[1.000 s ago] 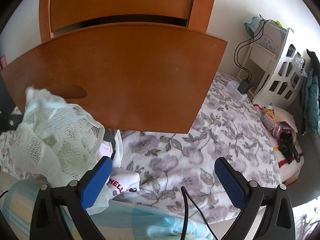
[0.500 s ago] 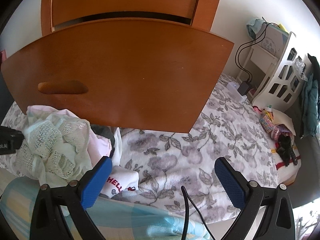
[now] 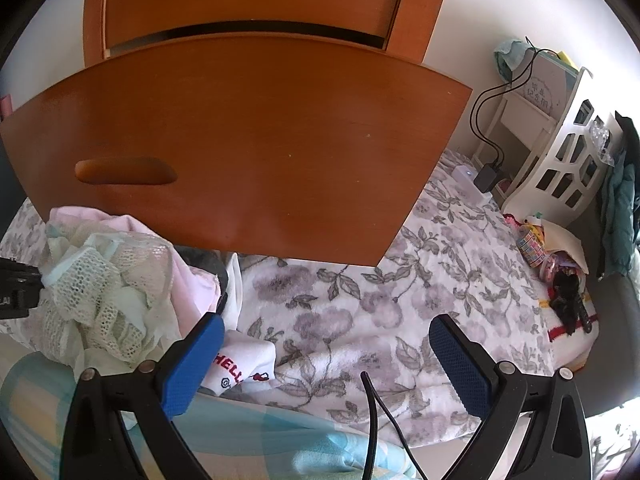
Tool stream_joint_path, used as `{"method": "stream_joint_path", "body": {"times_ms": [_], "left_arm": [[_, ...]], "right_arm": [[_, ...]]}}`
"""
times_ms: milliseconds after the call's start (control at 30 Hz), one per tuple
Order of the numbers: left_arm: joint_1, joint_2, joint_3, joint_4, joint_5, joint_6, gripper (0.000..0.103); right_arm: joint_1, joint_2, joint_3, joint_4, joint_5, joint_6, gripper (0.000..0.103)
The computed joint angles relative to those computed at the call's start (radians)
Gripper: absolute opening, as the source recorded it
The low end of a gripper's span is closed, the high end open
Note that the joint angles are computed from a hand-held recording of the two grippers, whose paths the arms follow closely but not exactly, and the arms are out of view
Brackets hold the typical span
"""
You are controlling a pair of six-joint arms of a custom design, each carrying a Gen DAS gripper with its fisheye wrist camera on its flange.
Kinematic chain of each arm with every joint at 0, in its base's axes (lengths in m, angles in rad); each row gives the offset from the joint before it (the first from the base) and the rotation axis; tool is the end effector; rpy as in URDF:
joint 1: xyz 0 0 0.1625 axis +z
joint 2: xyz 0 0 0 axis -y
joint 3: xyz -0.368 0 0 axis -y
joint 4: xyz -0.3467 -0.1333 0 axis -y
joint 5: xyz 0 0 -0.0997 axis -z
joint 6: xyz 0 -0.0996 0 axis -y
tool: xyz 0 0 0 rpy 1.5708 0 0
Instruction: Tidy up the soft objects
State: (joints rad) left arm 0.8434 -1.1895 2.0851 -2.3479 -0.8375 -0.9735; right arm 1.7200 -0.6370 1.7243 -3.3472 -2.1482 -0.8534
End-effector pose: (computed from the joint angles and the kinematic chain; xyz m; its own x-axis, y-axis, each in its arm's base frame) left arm -0.1458 -0.4645 0.1482 -0.8285 -0.3022 -0.4715 -0.0440 0.8745 -0.4831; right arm 0.1653 -0.5688 0.0734 -0.4922 -0.4314 0.7561 -0.7387 0.6665 -0.1006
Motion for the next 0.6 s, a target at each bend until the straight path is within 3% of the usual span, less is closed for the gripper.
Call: {"method": "stream_joint_path", "body": {"times_ms": [67, 233, 400, 533, 600], "left_arm": [[-0.010, -0.009, 0.009, 0.000, 0.011, -0.009, 0.045], [-0.042, -0.052, 0.034, 0.004, 0.043, -0.041, 0.054], [-0.067, -0.074, 0.061, 0.004, 0.085, -0.082, 0.079], [-0.087, -0.078, 0.064, 0.053, 0.128, -0.119, 0.082], [-0.104, -0.085, 0.078, 0.056, 0.157, -0.127, 0.089]], "right_arm": [[0.000, 0.000, 0.001, -0.004, 0.000, -0.001, 0.103], [0.003, 0.002, 0.001, -0.012, -0.005, -0.006, 0.103], [0.006, 0.001, 0.008, -0.034, -0.003, -0.012, 0.103], [0.007, -0.003, 0.019, -0.057, 0.005, -0.016, 0.103], [0.007, -0.005, 0.025, -0.072, 0.011, -0.020, 0.103]]}}
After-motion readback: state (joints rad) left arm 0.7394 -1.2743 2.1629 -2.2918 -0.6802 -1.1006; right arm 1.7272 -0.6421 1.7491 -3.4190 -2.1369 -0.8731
